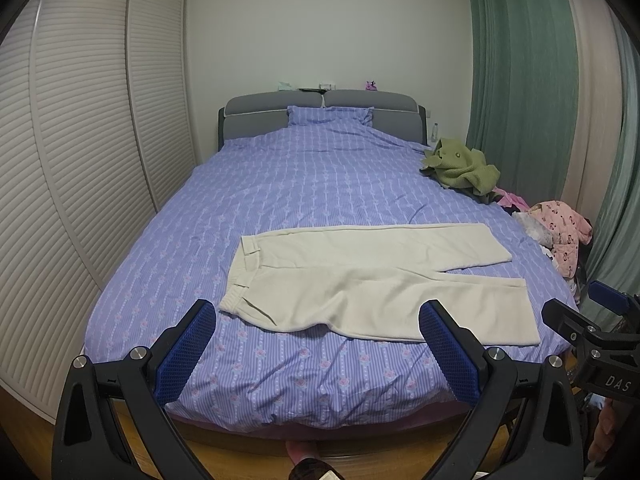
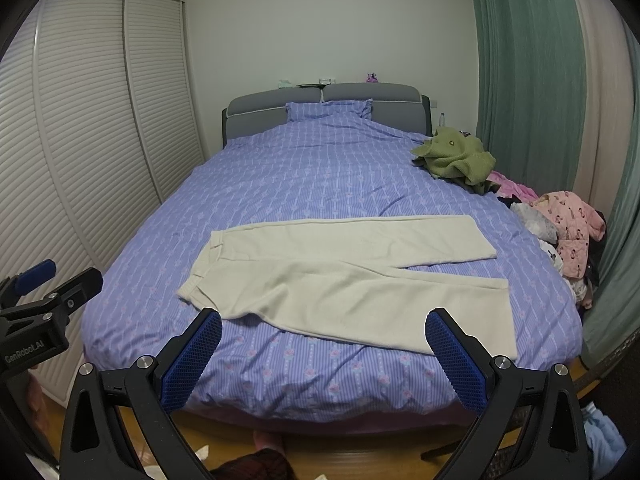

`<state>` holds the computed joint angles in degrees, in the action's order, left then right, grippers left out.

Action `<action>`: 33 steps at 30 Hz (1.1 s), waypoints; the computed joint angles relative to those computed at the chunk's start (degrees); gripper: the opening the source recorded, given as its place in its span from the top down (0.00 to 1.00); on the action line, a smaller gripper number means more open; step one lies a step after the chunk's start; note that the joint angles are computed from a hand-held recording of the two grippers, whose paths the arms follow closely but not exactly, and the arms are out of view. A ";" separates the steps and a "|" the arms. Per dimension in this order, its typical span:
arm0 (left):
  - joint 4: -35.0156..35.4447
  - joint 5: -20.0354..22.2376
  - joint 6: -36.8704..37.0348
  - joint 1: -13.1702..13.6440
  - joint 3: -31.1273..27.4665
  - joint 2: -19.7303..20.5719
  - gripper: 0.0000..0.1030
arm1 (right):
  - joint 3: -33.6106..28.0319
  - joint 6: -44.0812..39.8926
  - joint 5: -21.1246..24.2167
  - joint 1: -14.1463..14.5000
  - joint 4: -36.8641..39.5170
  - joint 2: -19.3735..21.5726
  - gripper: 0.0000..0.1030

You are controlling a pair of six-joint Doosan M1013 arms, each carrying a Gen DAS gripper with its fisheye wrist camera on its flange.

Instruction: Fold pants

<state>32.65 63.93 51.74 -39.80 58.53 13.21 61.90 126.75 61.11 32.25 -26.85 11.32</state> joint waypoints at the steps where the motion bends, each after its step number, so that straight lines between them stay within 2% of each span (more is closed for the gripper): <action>1: -0.04 0.05 0.01 0.00 -0.03 0.02 0.00 | -0.01 -0.02 0.04 0.00 0.01 0.03 0.00; 15: -1.36 0.22 -0.13 1.22 0.38 0.16 0.00 | -1.08 -0.92 1.17 0.04 1.18 1.11 0.00; 24: -2.97 1.28 0.43 3.18 1.30 0.97 0.00 | -3.40 -2.56 3.56 -0.55 4.17 3.63 0.00; 31: -2.98 0.82 1.54 7.13 2.37 3.43 0.00 | -4.89 -1.47 3.00 -1.63 4.72 7.91 0.00; 33: -3.91 1.02 2.49 8.57 2.07 4.77 0.00 | -6.33 -1.11 4.28 -2.01 5.00 9.99 0.00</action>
<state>28.73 64.95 54.23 -31.23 60.59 17.98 55.57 125.64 65.39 30.23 -21.85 21.31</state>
